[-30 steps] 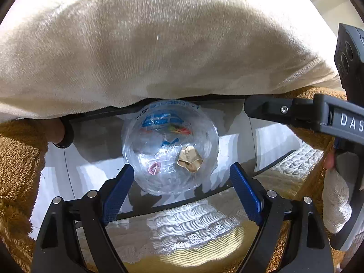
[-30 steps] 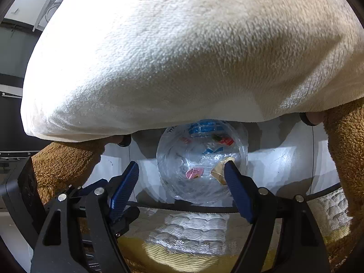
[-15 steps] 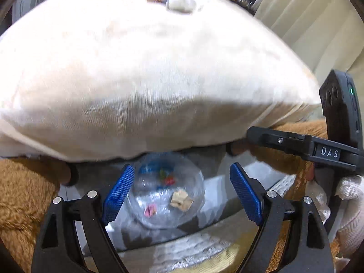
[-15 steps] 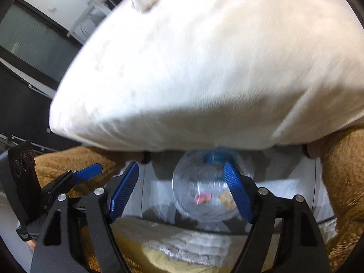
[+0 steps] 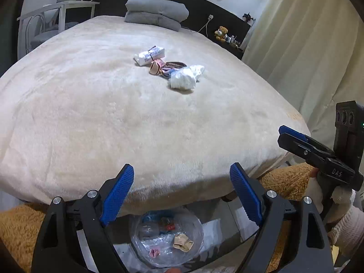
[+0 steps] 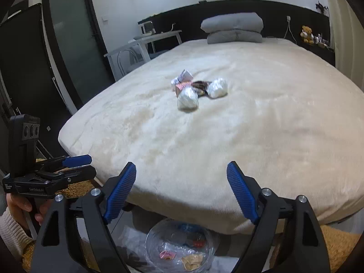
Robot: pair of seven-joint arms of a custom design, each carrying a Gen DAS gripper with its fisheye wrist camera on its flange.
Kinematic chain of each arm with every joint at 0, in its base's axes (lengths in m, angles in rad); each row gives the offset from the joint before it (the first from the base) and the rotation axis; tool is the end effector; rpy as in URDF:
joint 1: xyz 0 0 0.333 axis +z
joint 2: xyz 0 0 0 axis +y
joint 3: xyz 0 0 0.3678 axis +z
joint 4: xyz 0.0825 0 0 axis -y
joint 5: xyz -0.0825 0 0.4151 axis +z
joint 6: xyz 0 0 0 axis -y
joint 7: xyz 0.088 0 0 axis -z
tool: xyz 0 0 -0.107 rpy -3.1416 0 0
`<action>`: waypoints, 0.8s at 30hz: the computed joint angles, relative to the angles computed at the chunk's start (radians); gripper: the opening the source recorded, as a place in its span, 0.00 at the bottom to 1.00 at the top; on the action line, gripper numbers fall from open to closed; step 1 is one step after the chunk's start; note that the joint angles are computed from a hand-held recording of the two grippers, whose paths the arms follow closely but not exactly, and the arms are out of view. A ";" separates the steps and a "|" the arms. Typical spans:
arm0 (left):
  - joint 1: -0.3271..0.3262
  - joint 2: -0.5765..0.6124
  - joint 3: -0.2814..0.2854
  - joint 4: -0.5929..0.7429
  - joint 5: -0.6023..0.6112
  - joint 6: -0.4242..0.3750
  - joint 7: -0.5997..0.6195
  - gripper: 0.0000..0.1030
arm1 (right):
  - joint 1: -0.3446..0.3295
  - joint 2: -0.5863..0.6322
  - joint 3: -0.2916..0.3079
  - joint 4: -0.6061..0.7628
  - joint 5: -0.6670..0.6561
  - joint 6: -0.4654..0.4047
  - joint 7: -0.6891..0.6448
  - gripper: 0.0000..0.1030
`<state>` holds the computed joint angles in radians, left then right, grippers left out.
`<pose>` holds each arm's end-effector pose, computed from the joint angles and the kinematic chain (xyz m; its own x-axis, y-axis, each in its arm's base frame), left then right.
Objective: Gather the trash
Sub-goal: 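Raise both tools back over the bed toward the white plastic bags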
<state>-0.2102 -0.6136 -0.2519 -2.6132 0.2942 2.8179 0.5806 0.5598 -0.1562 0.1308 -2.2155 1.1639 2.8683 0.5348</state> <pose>0.3540 -0.2093 0.5622 0.1270 -0.9407 0.3146 -0.6606 -0.3168 -0.6806 0.4560 0.3148 0.5475 0.7221 -0.6581 -0.2134 -0.5108 -0.2992 -0.8060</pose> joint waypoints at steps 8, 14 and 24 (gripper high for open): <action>0.006 0.057 0.067 0.051 -0.022 0.038 0.102 0.94 | -0.008 0.067 0.001 0.110 0.046 -0.001 -0.171 0.96; 0.076 0.105 0.054 0.093 -0.004 0.086 0.109 0.94 | -0.038 0.151 0.025 0.206 0.031 0.026 -0.174 0.96; 0.167 0.225 0.071 0.200 0.095 0.122 0.161 0.94 | -0.101 0.404 0.029 0.482 -0.392 -0.062 0.289 0.96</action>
<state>-0.0434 -0.3882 -0.1805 -2.4130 0.3888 2.9398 0.7412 0.4592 0.2481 0.1597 -1.7330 0.7717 2.8060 0.8237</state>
